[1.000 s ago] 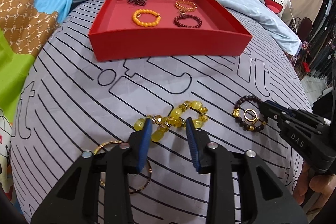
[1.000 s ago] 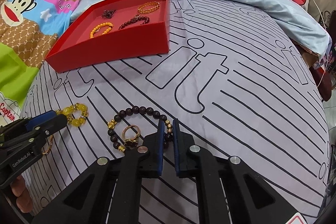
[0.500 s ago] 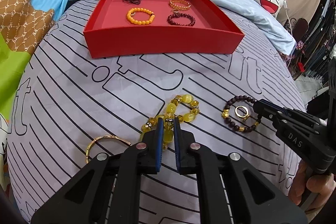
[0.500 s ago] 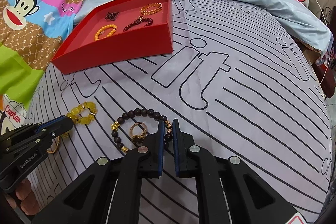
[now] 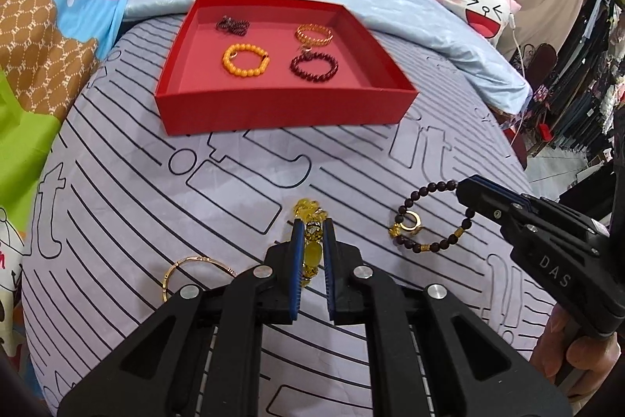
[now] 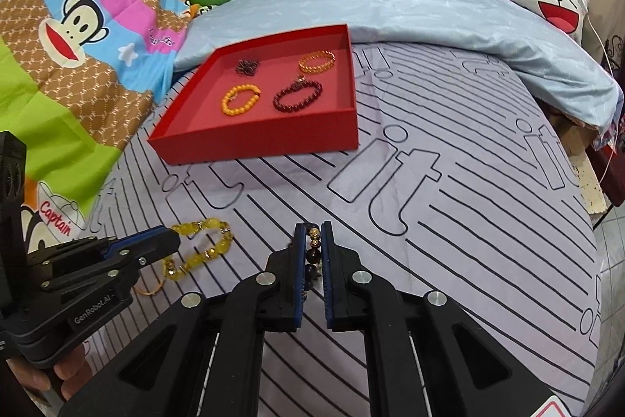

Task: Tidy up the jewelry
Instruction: 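Carry both bracelets into the red tray and open both grippers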

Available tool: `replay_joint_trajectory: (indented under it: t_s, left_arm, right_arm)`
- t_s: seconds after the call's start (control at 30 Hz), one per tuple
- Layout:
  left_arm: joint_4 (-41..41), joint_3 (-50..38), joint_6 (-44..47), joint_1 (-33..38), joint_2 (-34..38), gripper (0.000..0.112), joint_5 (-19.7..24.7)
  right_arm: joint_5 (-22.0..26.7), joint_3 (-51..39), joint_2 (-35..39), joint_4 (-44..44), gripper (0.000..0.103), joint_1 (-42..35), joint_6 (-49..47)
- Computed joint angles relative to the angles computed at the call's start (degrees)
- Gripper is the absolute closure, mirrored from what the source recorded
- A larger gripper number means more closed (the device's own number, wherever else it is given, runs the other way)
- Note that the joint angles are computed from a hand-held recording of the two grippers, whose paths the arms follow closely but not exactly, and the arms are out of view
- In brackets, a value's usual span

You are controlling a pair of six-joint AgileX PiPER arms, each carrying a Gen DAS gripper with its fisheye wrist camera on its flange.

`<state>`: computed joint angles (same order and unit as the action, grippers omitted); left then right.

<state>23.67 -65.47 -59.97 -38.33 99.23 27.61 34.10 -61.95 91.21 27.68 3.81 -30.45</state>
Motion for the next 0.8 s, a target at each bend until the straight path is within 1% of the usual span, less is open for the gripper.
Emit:
replay_joint_trajectory:
  t_s: [0.23,0.47,0.6,0.8]
  left_arm:
    - [-1.73,-2.87,3.65,0.25,-1.01,0.103,1.57]
    - [-3.73,-8.15,8.9,2.39,-0.29,0.103,3.65]
    - [-5.9,-14.27,14.23,4.65,1.55,0.103,4.99]
    - [-9.93,-25.44,21.35,8.43,6.67,0.103,6.77]
  right_arm:
    - [1.8,-2.45,-1.02,0.89,0.096,0.39,-0.28]
    - [3.66,-8.87,2.04,1.3,0.096,0.87,0.29]
    - [4.81,-15.23,5.45,0.54,0.096,1.79,1.67]
    - [8.06,-28.57,13.31,-0.66,0.096,3.36,5.73]
